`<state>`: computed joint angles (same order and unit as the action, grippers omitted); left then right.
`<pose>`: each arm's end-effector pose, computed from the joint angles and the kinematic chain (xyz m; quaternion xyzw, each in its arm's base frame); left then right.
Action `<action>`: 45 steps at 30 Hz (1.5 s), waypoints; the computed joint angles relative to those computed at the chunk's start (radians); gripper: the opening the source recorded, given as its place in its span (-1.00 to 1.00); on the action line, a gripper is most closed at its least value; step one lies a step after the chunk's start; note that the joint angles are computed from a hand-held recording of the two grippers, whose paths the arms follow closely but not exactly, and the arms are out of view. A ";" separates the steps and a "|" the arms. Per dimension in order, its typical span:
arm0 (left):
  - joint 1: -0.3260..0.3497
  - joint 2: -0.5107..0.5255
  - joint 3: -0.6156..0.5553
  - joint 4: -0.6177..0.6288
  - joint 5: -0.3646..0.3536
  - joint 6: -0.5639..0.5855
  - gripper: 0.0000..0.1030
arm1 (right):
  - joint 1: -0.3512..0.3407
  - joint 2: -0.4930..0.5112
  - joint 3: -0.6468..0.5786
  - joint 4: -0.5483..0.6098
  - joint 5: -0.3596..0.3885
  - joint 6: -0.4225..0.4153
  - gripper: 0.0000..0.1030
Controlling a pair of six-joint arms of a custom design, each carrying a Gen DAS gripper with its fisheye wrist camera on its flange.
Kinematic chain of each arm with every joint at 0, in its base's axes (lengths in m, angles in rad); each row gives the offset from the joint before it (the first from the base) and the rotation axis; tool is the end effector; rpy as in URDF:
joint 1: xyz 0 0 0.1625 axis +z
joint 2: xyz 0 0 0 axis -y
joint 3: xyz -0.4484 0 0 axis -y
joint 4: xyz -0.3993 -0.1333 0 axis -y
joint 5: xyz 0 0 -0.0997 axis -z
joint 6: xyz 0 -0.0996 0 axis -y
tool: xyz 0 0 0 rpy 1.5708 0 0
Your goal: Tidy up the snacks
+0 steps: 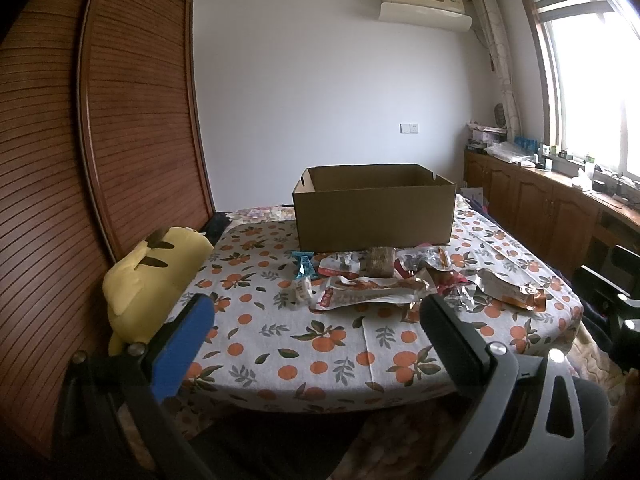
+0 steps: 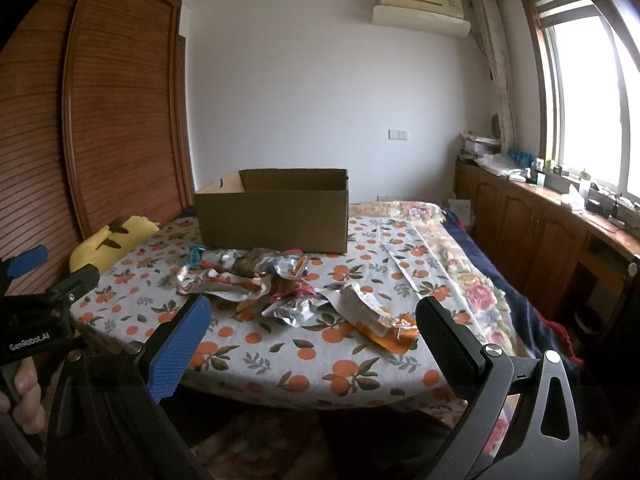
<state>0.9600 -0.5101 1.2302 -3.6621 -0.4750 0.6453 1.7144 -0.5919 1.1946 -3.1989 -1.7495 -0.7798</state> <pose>-0.2518 -0.7465 0.2068 0.1214 0.7284 -0.5334 0.4125 0.2341 -0.8114 0.2207 0.3475 -0.7966 0.4397 0.2267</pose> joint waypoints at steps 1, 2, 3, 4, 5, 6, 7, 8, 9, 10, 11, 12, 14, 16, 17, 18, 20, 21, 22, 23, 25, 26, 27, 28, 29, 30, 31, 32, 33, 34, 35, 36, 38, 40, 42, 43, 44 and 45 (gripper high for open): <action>-0.001 0.000 -0.001 0.000 0.001 0.001 1.00 | 0.000 0.000 -0.001 0.001 0.000 0.001 1.00; 0.000 0.000 -0.001 -0.001 0.000 0.001 1.00 | 0.001 0.000 -0.001 0.004 0.000 0.002 1.00; -0.001 -0.001 0.000 0.001 0.000 0.000 1.00 | 0.001 0.000 -0.001 0.003 -0.001 0.002 1.00; -0.001 -0.001 0.000 0.001 0.000 0.000 1.00 | 0.001 0.000 -0.001 0.001 -0.001 0.001 1.00; 0.000 0.000 -0.001 -0.001 0.001 0.001 1.00 | 0.000 -0.001 -0.001 0.002 0.001 0.000 1.00; 0.000 0.000 0.000 -0.002 0.000 0.001 1.00 | 0.001 0.000 -0.003 0.004 0.000 0.000 1.00; -0.001 -0.001 0.000 0.001 0.001 -0.001 1.00 | 0.001 0.000 -0.005 0.006 -0.001 0.000 1.00; -0.002 0.000 -0.001 0.002 0.002 -0.001 1.00 | 0.000 -0.002 -0.003 0.006 0.001 0.001 1.00; 0.000 0.001 0.000 -0.003 0.001 0.002 1.00 | 0.001 -0.002 -0.004 0.009 0.000 0.001 1.00; -0.002 0.000 0.000 -0.001 0.001 0.000 1.00 | 0.000 -0.002 -0.004 0.009 0.000 0.001 1.00; -0.001 0.000 0.000 -0.002 0.000 0.002 1.00 | 0.000 0.001 0.000 0.001 0.000 0.001 1.00; -0.001 0.000 0.000 -0.001 0.000 0.002 1.00 | 0.000 0.001 0.000 0.001 0.000 0.001 1.00; -0.002 -0.001 0.001 0.000 0.002 0.000 1.00 | 0.000 0.001 -0.001 0.002 0.000 0.001 1.00; -0.003 -0.002 0.002 0.007 0.003 -0.005 1.00 | 0.002 -0.002 0.008 -0.002 -0.001 0.000 1.00; -0.005 -0.004 0.004 0.012 0.005 -0.008 1.00 | 0.002 -0.002 0.007 -0.001 -0.001 0.000 1.00; -0.005 -0.006 0.005 0.016 0.006 -0.012 1.00 | 0.002 -0.002 0.008 0.000 -0.002 -0.001 1.00; -0.005 -0.008 0.006 0.022 0.007 -0.018 1.00 | 0.002 -0.002 0.008 -0.001 -0.001 0.000 1.00; -0.005 -0.009 0.007 0.025 0.006 -0.019 1.00 | 0.002 -0.002 0.007 -0.001 -0.002 -0.001 1.00; -0.005 -0.009 0.006 0.025 0.007 -0.018 1.00 | 0.002 -0.001 0.008 -0.001 -0.003 -0.001 1.00; -0.005 -0.007 0.005 0.021 0.008 -0.015 1.00 | 0.001 -0.002 0.007 0.000 -0.001 -0.001 1.00; -0.002 -0.008 0.006 0.033 0.008 -0.023 1.00 | 0.002 -0.002 0.007 0.001 -0.004 0.000 1.00; 0.002 -0.008 0.007 0.041 0.007 -0.030 1.00 | 0.000 -0.002 0.009 0.002 -0.003 0.000 1.00; 0.005 -0.008 0.007 0.049 0.006 -0.037 1.00 | -0.001 -0.001 0.009 0.003 -0.004 0.000 1.00; 0.007 -0.010 0.008 0.062 0.006 -0.048 1.00 | -0.001 0.000 0.008 0.003 -0.006 0.000 1.00; 0.013 -0.009 0.007 0.078 0.001 -0.064 1.00 | -0.004 0.001 0.007 0.005 -0.005 0.000 1.00; 0.019 -0.010 0.007 0.101 -0.004 -0.084 1.00 | -0.006 0.004 0.001 0.011 -0.005 -0.002 1.00; 0.023 -0.014 0.007 0.129 -0.006 -0.108 1.00 | -0.007 0.008 -0.005 0.014 -0.007 -0.005 1.00; 0.028 -0.016 0.006 0.155 -0.009 -0.130 1.00 | -0.009 0.013 -0.013 0.017 -0.009 -0.009 1.00; 0.034 -0.016 0.002 0.177 -0.011 -0.147 1.00 | -0.011 0.020 -0.024 0.023 -0.011 -0.012 1.00; 0.040 -0.016 -0.004 0.200 -0.013 -0.163 1.00 | -0.013 0.027 -0.035 0.030 -0.014 -0.013 1.00; 0.045 -0.013 -0.012 0.223 -0.013 -0.177 1.00 | -0.015 0.033 -0.046 0.038 -0.017 -0.013 1.00; 0.052 -0.014 -0.018 0.259 -0.017 -0.199 1.00 | -0.017 0.039 -0.057 0.047 -0.020 -0.013 1.00; 0.066 -0.020 -0.026 0.335 -0.040 -0.242 1.00 | -0.020 0.056 -0.087 0.064 -0.027 -0.017 1.00; 0.081 -0.018 -0.052 0.414 -0.054 -0.272 1.00 | -0.023 0.074 -0.117 0.081 -0.036 -0.022 1.00; 0.093 -0.009 -0.084 0.467 -0.064 -0.285 1.00 | -0.027 0.088 -0.142 0.094 -0.042 -0.023 1.00; 0.099 -0.003 -0.102 0.488 -0.066 -0.291 1.00 | -0.029 0.095 -0.153 0.098 -0.045 -0.023 1.00; 0.105 -0.001 -0.114 0.505 -0.071 -0.298 1.00 | -0.031 0.101 -0.165 0.103 -0.047 -0.024 1.00; 0.111 -0.001 -0.124 0.522 -0.079 -0.306 1.00 | -0.032 0.110 -0.182 0.112 -0.051 -0.023 1.00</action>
